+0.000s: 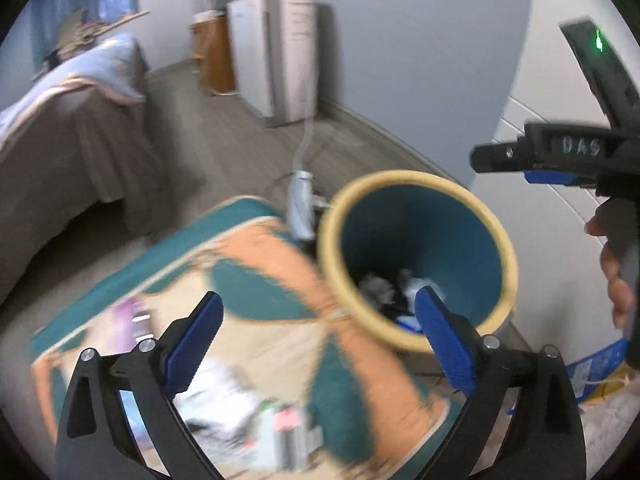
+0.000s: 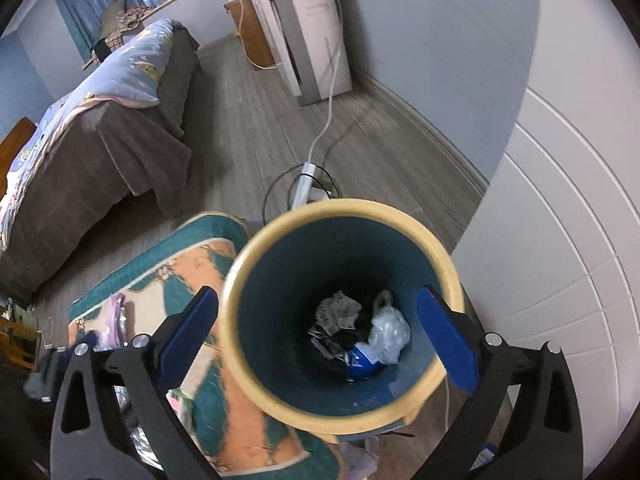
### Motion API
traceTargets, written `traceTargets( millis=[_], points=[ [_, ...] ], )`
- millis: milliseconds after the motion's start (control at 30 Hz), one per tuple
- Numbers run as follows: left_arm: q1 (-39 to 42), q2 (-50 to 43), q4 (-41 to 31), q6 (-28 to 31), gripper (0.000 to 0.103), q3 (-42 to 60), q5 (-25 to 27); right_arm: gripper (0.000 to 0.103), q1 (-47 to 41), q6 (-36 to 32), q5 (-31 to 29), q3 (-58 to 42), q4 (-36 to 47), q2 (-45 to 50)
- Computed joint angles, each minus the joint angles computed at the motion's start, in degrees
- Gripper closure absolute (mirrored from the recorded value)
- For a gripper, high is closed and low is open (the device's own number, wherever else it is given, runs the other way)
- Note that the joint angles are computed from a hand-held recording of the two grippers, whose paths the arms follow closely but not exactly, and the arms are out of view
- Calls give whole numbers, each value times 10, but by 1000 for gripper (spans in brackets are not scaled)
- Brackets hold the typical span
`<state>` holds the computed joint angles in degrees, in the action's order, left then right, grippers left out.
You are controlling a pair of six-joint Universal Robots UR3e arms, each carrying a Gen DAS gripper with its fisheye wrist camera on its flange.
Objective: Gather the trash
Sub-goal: 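Grasp the blue glove with the left tool while the right tool grasps the white tissue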
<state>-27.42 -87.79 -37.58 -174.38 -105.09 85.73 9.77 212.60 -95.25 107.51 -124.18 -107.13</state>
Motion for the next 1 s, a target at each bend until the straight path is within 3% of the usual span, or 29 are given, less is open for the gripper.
traceTargets(
  millis=[133,233,400,467,600,667,800,900,1000],
  points=[
    [117,138,-107,40,6,-24,-17,6,77,34,-52,-79,1,71],
    [242,232,-193,66,6,-34,-57,6,127,46,-69,-150,23,132],
    [475,366,-301,170,5,-79,-140,6,205,60,-114,-282,77,240],
    [549,396,-331,207,5,-97,-176,6,229,55,-114,-307,60,268],
    [594,395,-314,238,5,-120,-166,6,257,43,-93,-314,-27,296],
    [617,392,-313,260,5,-127,-169,6,278,41,-117,-366,-7,333],
    [678,406,-348,311,5,-134,-202,6,310,65,-163,-511,111,422],
    [703,406,-343,351,5,-153,-213,6,318,85,-176,-514,84,437],
    [713,401,-338,375,5,-174,-213,6,313,91,-150,-532,98,466]
  ],
)
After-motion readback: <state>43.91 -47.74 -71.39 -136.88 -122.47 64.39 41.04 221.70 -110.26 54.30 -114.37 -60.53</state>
